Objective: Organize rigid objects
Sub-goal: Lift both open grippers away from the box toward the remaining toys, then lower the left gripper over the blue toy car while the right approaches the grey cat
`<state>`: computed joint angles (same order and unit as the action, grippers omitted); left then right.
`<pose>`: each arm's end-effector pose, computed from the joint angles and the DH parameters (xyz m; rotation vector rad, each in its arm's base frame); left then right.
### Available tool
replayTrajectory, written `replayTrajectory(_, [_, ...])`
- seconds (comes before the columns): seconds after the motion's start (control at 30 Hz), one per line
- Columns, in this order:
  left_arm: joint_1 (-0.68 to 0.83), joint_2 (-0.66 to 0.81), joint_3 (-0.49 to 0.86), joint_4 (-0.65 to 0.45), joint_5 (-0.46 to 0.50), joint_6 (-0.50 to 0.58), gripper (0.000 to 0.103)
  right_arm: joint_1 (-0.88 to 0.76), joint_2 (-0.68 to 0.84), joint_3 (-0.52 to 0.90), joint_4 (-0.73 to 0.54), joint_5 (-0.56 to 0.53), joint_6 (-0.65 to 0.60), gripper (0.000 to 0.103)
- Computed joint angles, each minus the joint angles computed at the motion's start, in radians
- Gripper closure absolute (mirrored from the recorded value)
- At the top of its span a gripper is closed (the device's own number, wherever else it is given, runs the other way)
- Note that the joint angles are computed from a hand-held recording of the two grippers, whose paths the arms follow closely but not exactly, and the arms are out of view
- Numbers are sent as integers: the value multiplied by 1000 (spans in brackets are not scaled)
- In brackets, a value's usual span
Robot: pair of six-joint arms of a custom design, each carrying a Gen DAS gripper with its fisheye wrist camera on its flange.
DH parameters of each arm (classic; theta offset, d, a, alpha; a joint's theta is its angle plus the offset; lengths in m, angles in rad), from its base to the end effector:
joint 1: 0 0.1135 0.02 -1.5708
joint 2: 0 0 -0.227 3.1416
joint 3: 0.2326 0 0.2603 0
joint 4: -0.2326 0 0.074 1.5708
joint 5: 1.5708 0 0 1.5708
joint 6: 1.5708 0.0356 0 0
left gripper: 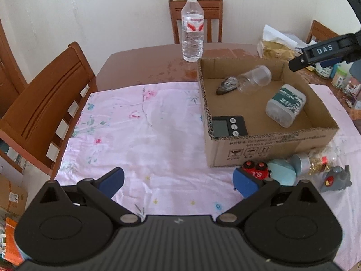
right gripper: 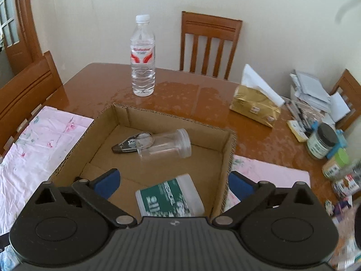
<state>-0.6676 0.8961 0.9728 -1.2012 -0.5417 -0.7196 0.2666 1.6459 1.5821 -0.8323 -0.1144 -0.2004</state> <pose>0.1459 -0.0916 0.2757 -0.2186 2.4519 0.1681 0.3481 0.0993 0.2982 -0.6187 2.3875 0.1697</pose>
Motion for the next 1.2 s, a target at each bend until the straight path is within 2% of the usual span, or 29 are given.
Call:
replayTrajectory(0.13, [-40, -77, -109, 50, -26, 0, 1, -28, -158, -207, 101, -40, -3, 0])
replayTrajectory(0.2, [-38, -46, -99, 3, 5, -56, 1, -28, -217, -267, 70, -2, 45, 0])
replayTrajectory(0.27, [-59, -96, -132, -1, 30, -50, 1, -51, -280, -335, 71, -46, 43, 0])
replayTrajectory(0.4, [-134, -112, -137, -81, -3, -147, 1, -54, -394, -463, 81, 22, 42, 0])
replayTrajectory(0.6, [-143, -139, -157, -93, 11, -214, 1, -55, -459, -582, 54, 91, 25, 0])
replayTrajectory(0.9, [-125, -124, -163, -23, 45, -148, 1, -102, -482, -683, 53, 123, 57, 0])
replayTrajectory(1.07, [-132, -91, -158, 20, 65, -112, 1, -154, -540, -723, 12, 55, 53, 0])
replayTrajectory(1.2, [-138, -62, -157, 54, 80, -93, 1, -154, -619, -778, -36, 45, 24, 0])
